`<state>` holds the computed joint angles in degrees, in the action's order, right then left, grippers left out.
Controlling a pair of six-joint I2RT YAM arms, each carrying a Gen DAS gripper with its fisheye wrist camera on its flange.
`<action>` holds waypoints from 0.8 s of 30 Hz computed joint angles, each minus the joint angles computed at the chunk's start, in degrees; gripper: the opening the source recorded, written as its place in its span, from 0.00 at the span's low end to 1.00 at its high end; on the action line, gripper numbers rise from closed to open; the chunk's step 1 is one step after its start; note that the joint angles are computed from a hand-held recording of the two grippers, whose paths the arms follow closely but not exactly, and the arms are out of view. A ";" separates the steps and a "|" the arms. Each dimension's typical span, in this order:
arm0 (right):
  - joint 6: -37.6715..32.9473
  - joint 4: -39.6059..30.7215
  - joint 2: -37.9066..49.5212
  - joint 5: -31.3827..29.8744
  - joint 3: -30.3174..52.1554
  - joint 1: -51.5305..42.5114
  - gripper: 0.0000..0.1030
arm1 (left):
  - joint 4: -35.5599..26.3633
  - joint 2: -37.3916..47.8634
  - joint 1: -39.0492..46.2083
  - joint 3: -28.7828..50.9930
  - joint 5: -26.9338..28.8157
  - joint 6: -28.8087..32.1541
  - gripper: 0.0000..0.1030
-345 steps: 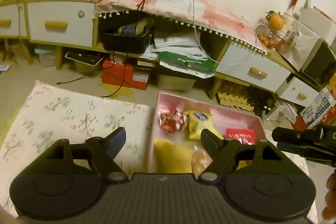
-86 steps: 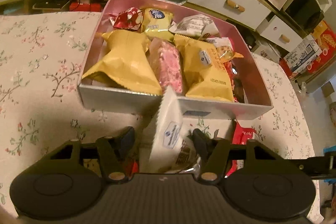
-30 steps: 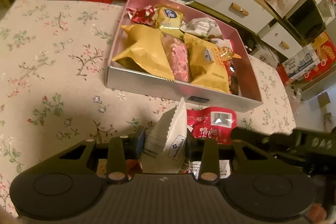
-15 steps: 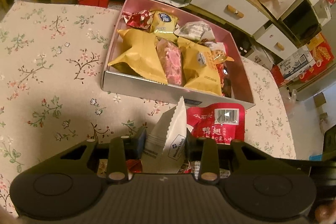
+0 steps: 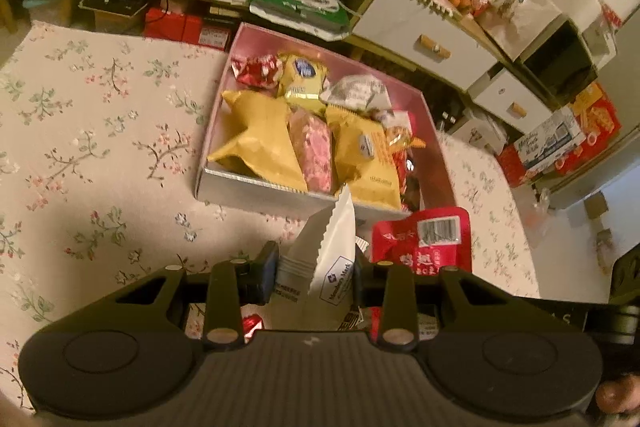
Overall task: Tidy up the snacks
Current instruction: 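Carry both packets into the pink box and open both tools to release them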
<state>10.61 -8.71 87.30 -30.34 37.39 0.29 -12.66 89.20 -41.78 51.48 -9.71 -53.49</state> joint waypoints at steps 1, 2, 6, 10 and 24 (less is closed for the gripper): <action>0.05 0.01 -0.41 -0.24 0.08 -0.28 0.06 | 0.27 -0.82 0.30 -0.45 0.01 0.01 0.40; -0.02 -0.11 -0.89 -0.57 0.22 -0.74 0.06 | 0.52 -1.51 0.63 -0.84 0.01 0.05 0.40; 0.07 -0.31 -1.77 -2.05 1.05 -3.03 0.06 | 2.33 -4.83 2.94 -3.21 -0.01 -0.23 0.40; 0.91 0.08 -1.10 -3.14 2.58 -5.73 0.06 | 3.96 -8.23 5.54 -5.75 0.29 -0.98 0.40; 1.02 2.26 7.24 -1.88 13.94 -5.14 0.06 | 3.28 -2.93 12.79 2.36 0.96 4.18 0.40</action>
